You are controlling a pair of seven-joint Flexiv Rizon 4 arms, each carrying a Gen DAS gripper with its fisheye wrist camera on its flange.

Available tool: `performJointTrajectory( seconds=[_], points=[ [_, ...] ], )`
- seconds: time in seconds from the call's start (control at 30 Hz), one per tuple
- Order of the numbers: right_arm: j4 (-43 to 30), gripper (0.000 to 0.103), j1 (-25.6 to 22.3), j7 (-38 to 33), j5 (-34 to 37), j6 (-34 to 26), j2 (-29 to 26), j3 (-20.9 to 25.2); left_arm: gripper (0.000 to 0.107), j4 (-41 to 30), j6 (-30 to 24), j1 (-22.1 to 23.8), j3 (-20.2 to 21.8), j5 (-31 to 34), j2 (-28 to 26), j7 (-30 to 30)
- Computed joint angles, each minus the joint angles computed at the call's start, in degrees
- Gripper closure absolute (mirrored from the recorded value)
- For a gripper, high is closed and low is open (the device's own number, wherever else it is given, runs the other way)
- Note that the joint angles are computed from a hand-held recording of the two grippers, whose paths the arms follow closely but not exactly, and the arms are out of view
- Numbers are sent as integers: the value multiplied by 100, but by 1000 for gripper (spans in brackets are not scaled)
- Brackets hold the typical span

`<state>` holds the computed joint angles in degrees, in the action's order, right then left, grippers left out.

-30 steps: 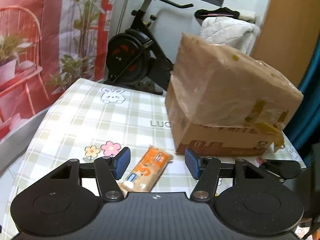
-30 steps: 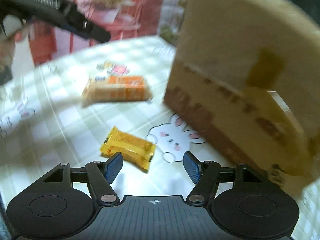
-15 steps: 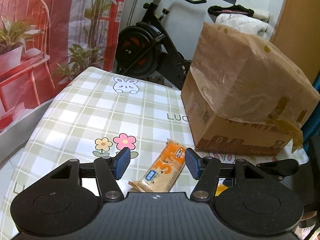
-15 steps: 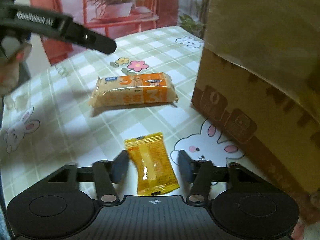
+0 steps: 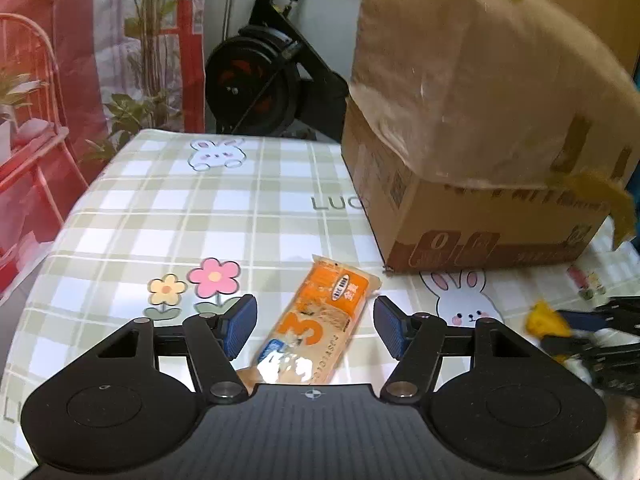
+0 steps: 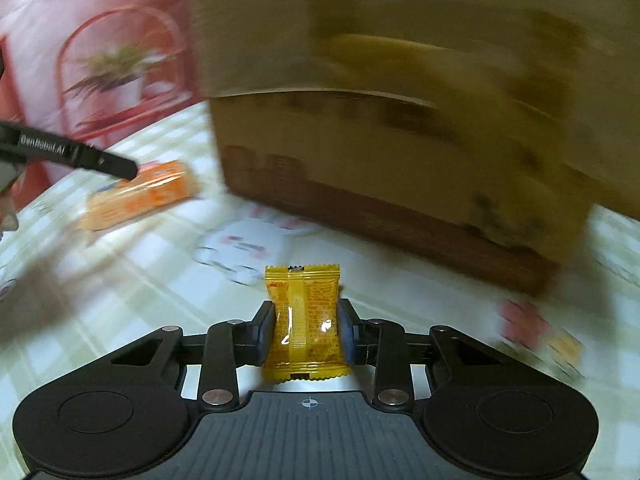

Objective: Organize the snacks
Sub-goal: 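Grasp the yellow wrapped candy with the right tool, then grasp the orange biscuit bar with the left tool while the right holds the candy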

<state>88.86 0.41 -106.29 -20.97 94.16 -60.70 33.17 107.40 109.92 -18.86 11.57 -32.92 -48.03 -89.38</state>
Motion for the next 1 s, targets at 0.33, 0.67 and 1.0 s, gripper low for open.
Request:
performJointTrajectory(
  seconds=[0.33, 0.67, 1.0],
  points=[
    [386, 73, -35, 503, -195, 1000, -15, -364, 62, -556, -1128, -1220, 1560, -203, -570, -490],
    [453, 73, -68, 1192, -881, 1203, -72, -541, 69, -400, -701, -1504, 1460, 108, -437, -1388],
    [519, 73, -145, 1838, -1510, 1394, -100, -693, 69, -353, -277, -2529, 1742, -961, -680, -1374]
  ],
)
